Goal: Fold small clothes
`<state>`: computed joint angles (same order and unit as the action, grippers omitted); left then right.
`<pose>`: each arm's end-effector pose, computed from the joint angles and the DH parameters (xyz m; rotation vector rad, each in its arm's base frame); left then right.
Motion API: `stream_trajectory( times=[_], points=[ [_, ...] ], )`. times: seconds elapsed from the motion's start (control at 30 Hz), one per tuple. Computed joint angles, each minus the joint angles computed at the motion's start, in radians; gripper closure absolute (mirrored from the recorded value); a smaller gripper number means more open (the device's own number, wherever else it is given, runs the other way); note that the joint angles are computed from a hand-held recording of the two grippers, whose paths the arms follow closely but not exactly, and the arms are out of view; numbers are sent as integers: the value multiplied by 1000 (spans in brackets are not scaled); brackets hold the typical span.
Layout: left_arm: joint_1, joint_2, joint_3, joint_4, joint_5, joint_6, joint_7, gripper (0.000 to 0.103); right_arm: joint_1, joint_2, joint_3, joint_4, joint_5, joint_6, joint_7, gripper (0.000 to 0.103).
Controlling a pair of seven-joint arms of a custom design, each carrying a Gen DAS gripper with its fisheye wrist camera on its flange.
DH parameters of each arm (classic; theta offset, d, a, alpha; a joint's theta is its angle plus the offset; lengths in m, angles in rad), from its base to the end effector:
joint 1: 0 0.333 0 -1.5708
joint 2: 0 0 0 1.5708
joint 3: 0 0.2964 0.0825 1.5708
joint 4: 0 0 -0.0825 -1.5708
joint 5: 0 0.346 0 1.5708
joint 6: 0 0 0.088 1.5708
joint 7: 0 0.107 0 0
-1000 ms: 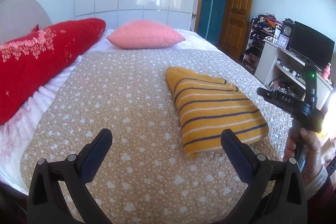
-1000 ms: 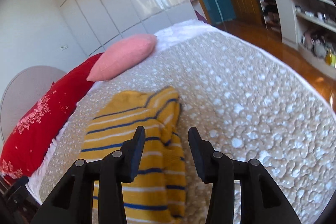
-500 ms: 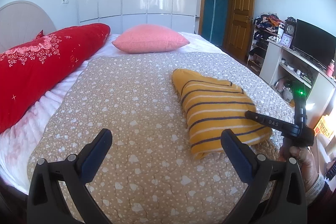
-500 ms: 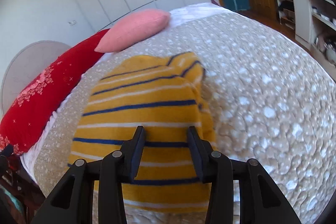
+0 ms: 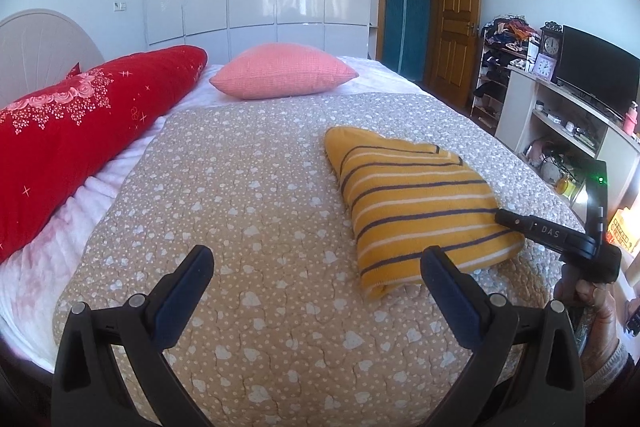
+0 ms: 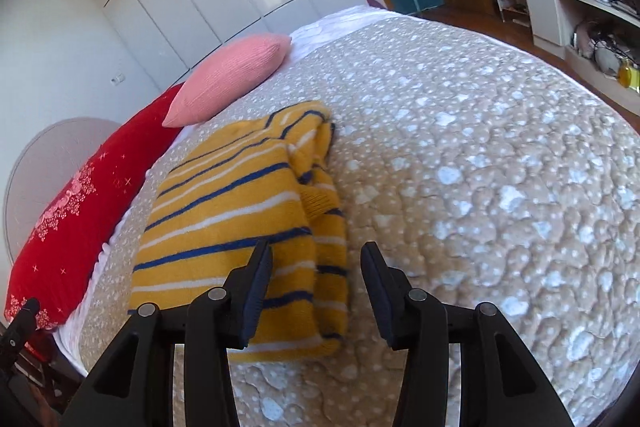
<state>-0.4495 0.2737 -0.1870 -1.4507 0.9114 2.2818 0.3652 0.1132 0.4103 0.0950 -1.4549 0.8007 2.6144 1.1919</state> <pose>0.5405 -0.3546 0.5911 -1.7745 1.4878 -0.7834 0.6749 0.1133 0.5260 -1.5515 1.5324 -0.1206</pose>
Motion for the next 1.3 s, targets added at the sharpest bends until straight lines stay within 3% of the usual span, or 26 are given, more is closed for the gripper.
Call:
stream_trajectory(
  times=[0.4,1.3],
  points=[
    [-3,18,0,10,-28,-5,24,0,8,-60,1,-108,35,84,-22,50],
    [-15,2,0,-4,48,-46,-52,0,31,-110,-7,-161,52,132,-58,46]
  ],
)
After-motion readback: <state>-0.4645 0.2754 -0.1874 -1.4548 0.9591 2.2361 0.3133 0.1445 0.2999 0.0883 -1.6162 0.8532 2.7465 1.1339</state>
